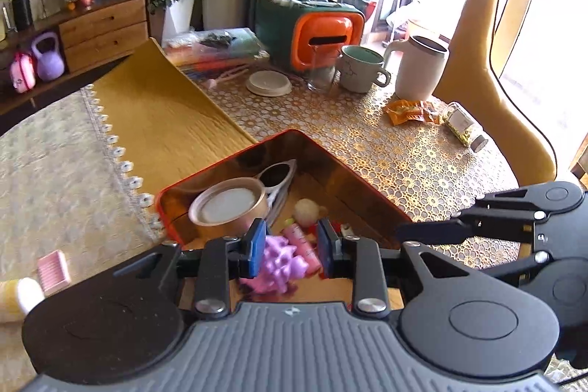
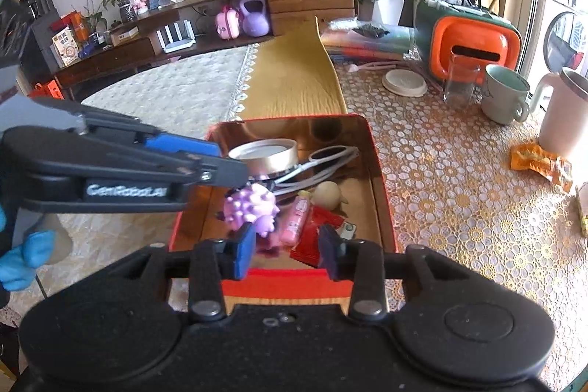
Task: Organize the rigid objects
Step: 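Open both tools to release the cream ball and purple block in the tin, then move both tools back toward the pill bottle and eye-drop box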
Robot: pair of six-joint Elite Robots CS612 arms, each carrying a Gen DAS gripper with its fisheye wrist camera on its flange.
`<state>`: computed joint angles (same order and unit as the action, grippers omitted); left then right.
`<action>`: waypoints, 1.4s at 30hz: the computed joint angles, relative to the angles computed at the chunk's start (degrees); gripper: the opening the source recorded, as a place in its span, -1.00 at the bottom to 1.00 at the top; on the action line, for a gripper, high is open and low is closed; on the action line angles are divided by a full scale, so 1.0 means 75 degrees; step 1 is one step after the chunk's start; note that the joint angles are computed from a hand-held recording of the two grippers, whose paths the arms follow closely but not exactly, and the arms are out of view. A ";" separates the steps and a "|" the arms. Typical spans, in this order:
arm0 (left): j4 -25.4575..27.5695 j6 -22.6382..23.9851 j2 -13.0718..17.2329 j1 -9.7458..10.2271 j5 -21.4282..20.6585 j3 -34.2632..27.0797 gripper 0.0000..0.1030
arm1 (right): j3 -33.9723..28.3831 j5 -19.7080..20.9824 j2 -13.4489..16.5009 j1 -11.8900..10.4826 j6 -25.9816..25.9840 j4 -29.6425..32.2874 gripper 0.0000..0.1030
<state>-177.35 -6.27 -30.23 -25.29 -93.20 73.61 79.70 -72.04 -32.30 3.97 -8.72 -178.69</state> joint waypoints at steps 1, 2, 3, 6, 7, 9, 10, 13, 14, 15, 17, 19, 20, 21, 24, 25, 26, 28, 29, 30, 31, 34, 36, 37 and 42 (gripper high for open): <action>-0.0072 -0.0032 -0.0044 0.0019 -0.0021 0.0094 -0.43 | 0.0021 0.0019 -0.0012 0.0006 -0.0008 -0.0029 -0.22; -0.0127 -0.0056 -0.0085 0.0043 -0.0052 0.0181 -0.43 | 0.0044 0.0028 -0.0024 0.0022 -0.0019 -0.0063 -0.18; -0.0181 -0.0087 -0.0127 0.0061 -0.0064 0.0272 -0.43 | 0.0054 0.0035 -0.0028 0.0032 -0.0034 -0.0089 -0.15; -0.0333 -0.0138 -0.0265 0.0123 -0.0128 0.0582 -0.43 | 0.0138 0.0029 -0.0068 0.0082 -0.0102 -0.0238 -0.04; -0.0388 -0.0157 -0.0306 0.0139 -0.0125 0.0679 -0.43 | 0.0172 0.0071 -0.0083 0.0094 -0.0122 -0.0290 0.00; -0.0538 -0.0235 -0.0392 0.0182 -0.0132 0.0898 -0.43 | 0.0225 0.0123 -0.0109 0.0126 -0.0159 -0.0363 0.07; -0.0612 -0.0252 -0.0433 0.0206 -0.0149 0.1005 -0.43 | 0.0248 0.0134 -0.0124 0.0151 -0.0180 -0.0400 0.09; -0.0891 -0.0318 -0.0556 0.0263 -0.0036 0.1352 -0.43 | 0.0303 0.0241 -0.0149 0.0217 -0.0243 -0.0494 0.20; -0.1019 -0.0367 -0.0594 0.0285 0.0014 0.1474 -0.43 | 0.0325 0.0267 -0.0157 0.0242 -0.0270 -0.0541 0.24; -0.1099 -0.0415 -0.0629 0.0312 0.0037 0.1573 -0.43 | 0.0337 0.0297 -0.0160 0.0268 -0.0308 -0.0580 0.24; -0.1224 -0.0541 -0.0708 0.0382 0.0078 0.1785 -0.33 | 0.0344 0.0379 -0.0167 0.0324 -0.0391 -0.0592 0.28; -0.1371 -0.0706 -0.0774 0.0440 0.0178 0.1985 0.12 | 0.0350 0.0461 -0.0177 0.0371 -0.0431 -0.0590 0.32; -0.1516 -0.0768 -0.0800 0.0466 0.0247 0.2099 0.26 | 0.0343 0.0503 -0.0177 0.0394 -0.0459 -0.0578 0.34; -0.1656 -0.0788 -0.0827 0.0487 0.0351 0.2206 0.26 | 0.0333 0.0555 -0.0176 0.0418 -0.0495 -0.0557 0.35; -0.1783 -0.0808 -0.0913 0.0552 0.0571 0.2450 0.26 | 0.0303 0.0665 -0.0165 0.0493 -0.0556 -0.0495 0.40; -0.1816 -0.0854 -0.0936 0.0583 0.0578 0.2524 0.26 | 0.0283 0.0697 -0.0156 0.0517 -0.0576 -0.0464 0.44; -0.1856 -0.0901 -0.0959 0.0614 0.0600 0.2602 0.26 | 0.0263 0.0732 -0.0146 0.0541 -0.0593 -0.0437 0.49; -0.1932 -0.1005 -0.0988 0.0666 0.0707 0.2718 0.34 | 0.0242 0.0777 -0.0127 0.0588 -0.0605 -0.0430 0.60; -0.1975 -0.1067 -0.0998 0.0692 0.0783 0.2766 0.44 | 0.0217 0.0792 -0.0110 0.0613 -0.0606 -0.0425 0.65; -0.2008 -0.1122 -0.0999 0.0712 0.0849 0.2790 0.48 | 0.0184 0.0825 -0.0091 0.0631 -0.0619 -0.0401 0.67; -0.2038 -0.1184 -0.1001 0.0733 0.0919 0.2815 0.54 | 0.0161 0.0851 -0.0075 0.0649 -0.0642 -0.0377 0.71; -0.2027 -0.1328 -0.0996 0.0815 0.1003 0.2841 0.59 | 0.0089 0.0850 -0.0032 0.0724 -0.0755 -0.0300 0.83; -0.1986 -0.1351 -0.0986 0.0849 0.1100 0.2842 0.59 | 0.0026 0.0834 -0.0003 0.0777 -0.0841 -0.0194 0.88; -0.1979 -0.1334 -0.0969 0.0863 0.1147 0.2827 0.60 | -0.0016 0.0823 0.0016 0.0807 -0.0892 -0.0133 0.89; -0.1976 -0.1370 -0.0879 0.0937 0.1259 0.2739 0.69 | -0.0224 0.0754 0.0125 0.0944 -0.1157 0.0137 0.94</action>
